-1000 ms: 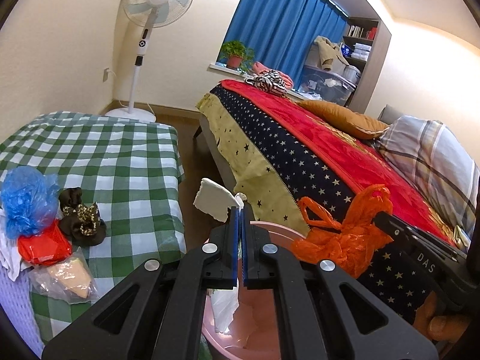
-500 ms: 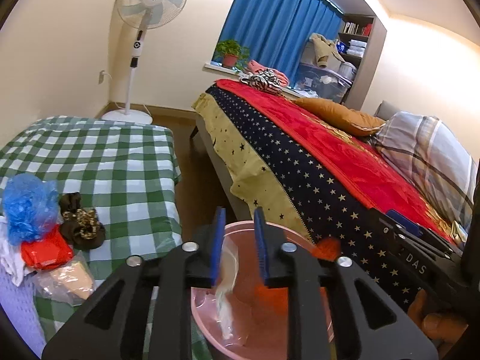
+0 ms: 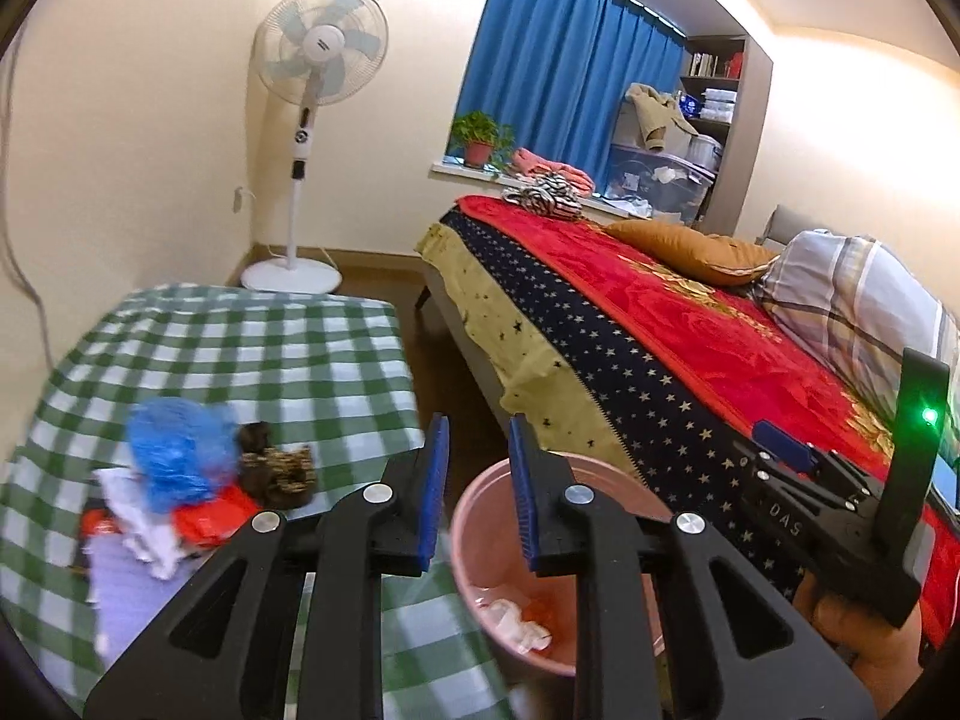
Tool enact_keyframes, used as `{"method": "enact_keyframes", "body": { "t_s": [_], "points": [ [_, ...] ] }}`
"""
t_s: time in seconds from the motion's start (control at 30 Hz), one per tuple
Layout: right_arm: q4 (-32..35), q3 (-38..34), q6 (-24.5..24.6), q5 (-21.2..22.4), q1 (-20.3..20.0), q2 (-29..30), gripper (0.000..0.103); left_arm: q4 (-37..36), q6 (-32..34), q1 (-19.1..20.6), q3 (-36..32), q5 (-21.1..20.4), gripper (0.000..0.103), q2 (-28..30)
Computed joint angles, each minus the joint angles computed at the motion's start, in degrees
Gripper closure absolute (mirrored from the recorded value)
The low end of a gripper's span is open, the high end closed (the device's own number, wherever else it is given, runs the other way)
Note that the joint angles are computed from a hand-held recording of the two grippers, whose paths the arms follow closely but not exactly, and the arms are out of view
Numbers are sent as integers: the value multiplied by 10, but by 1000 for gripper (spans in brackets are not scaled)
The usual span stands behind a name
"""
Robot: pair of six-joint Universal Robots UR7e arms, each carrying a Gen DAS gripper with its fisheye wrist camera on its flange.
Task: Collect trash
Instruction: 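Move both tools back to the bed and grasp the lavender foam net with the left tool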
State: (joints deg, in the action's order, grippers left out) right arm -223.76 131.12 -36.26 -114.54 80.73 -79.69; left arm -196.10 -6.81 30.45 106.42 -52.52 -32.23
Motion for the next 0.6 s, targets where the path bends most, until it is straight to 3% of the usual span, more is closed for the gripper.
{"method": "enact_keyframes", "body": {
  "t_s": [0.37, 0.6],
  "points": [
    [-2, 39, 0, 44, 20, -9, 56, -40, -4, -13, 118, 93, 83, -109],
    [21, 53, 12, 76, 30, -6, 60, -72, -44, -9, 180, 160, 83, -147]
  ]
}}
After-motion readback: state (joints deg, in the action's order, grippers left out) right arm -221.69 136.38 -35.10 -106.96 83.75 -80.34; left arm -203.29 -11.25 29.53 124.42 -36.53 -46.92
